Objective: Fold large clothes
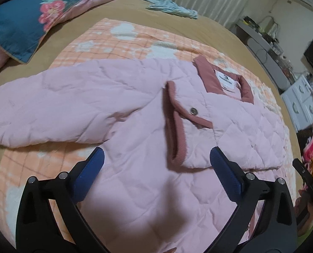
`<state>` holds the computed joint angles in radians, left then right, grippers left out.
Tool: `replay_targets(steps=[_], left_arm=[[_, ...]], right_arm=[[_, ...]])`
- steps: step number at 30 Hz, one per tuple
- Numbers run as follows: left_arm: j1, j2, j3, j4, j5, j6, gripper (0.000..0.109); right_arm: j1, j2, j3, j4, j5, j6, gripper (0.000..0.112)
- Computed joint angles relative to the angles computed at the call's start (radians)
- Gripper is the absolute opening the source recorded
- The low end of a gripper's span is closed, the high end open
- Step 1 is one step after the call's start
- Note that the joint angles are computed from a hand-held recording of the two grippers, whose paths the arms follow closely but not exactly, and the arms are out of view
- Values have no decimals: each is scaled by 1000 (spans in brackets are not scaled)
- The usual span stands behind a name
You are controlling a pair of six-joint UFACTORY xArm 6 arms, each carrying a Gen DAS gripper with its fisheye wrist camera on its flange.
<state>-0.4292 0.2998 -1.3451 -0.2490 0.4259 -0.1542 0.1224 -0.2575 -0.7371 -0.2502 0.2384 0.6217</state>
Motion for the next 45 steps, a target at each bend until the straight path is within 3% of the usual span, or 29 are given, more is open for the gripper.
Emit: replay_targets(steps=[23, 39, 45], left_arm=[[142, -138, 164, 98, -96, -157, 94], [269, -138, 195, 216, -111, -319, 94], [312, -135, 204, 150, -112, -304, 94]], right_arm=[[209, 135, -279, -172, 73, 89, 99], [362, 370, -560, -161, 125, 15, 99], [402, 462, -665, -114, 148, -50, 99]])
